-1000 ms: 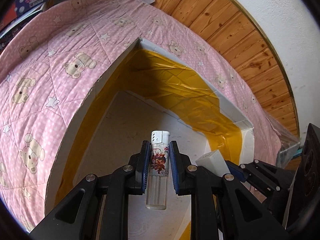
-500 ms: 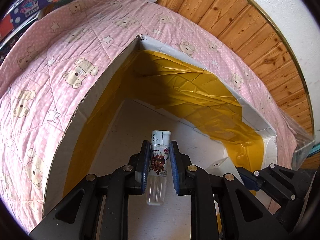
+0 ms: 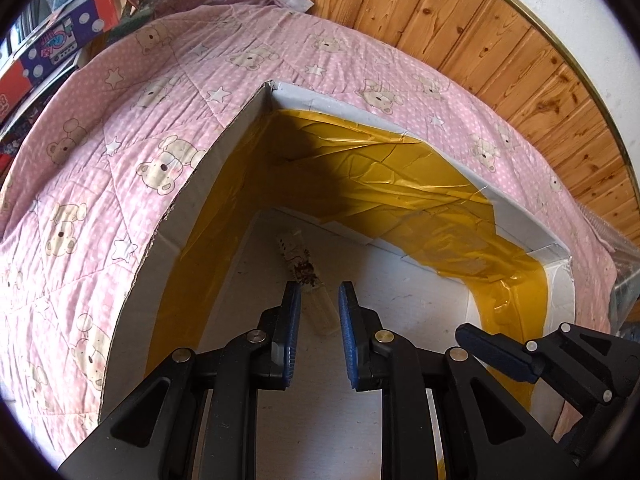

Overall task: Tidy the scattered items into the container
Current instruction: 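Open the left tool to drop the lighter while the right tool releases the charger, then withdraw both open tools from the box back toward the scattered items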

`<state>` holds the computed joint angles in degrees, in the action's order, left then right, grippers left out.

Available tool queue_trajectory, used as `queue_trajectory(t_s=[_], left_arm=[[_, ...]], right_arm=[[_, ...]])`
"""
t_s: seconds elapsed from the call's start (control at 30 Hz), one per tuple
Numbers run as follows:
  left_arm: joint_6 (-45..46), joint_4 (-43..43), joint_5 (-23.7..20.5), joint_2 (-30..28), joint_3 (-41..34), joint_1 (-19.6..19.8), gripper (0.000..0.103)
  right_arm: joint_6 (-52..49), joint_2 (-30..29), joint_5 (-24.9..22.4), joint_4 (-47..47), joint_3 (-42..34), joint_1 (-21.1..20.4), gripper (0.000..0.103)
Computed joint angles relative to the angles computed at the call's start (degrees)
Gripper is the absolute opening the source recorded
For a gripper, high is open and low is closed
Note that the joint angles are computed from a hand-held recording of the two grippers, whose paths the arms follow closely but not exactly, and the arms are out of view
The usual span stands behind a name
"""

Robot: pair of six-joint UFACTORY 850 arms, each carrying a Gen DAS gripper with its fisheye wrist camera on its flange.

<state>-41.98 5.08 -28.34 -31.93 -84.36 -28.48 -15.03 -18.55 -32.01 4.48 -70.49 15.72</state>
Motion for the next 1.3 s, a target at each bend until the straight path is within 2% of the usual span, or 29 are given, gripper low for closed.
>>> queue_trajectory(t_s=[0.4, 0.6, 0.77, 0.93, 1.3], left_arm=[[-3.86, 3.58, 0.61, 5.14, 4.56, -1.80, 0.022], [-6.44, 3.39, 1.44, 9.52, 9.44, -1.29, 0.021], [-10.51, 6.74, 1.50, 13.33, 13.10, -1.67, 0.021], [-11.91, 9.45, 0.92, 15.68, 14.74, -4.07, 0.021], [-18.75, 17.12, -1.40, 19.56, 18.30, -9.70, 0.022]], right_arm=[[-0.61, 5.01, -0.28, 1.81, 4.82, 0.45, 0.025], [-0.77, 8.60, -0.11, 3.25, 8.29, 0.33, 0.025], [-0.10, 11.47, 0.25, 4.40, 10.92, 0.62, 0.028], [1.03, 14.38, 1.11, 5.10, 13.54, 1.40, 0.035], [4.16, 21.72, 2.68, 2.49, 19.99, 3.90, 0.036]])
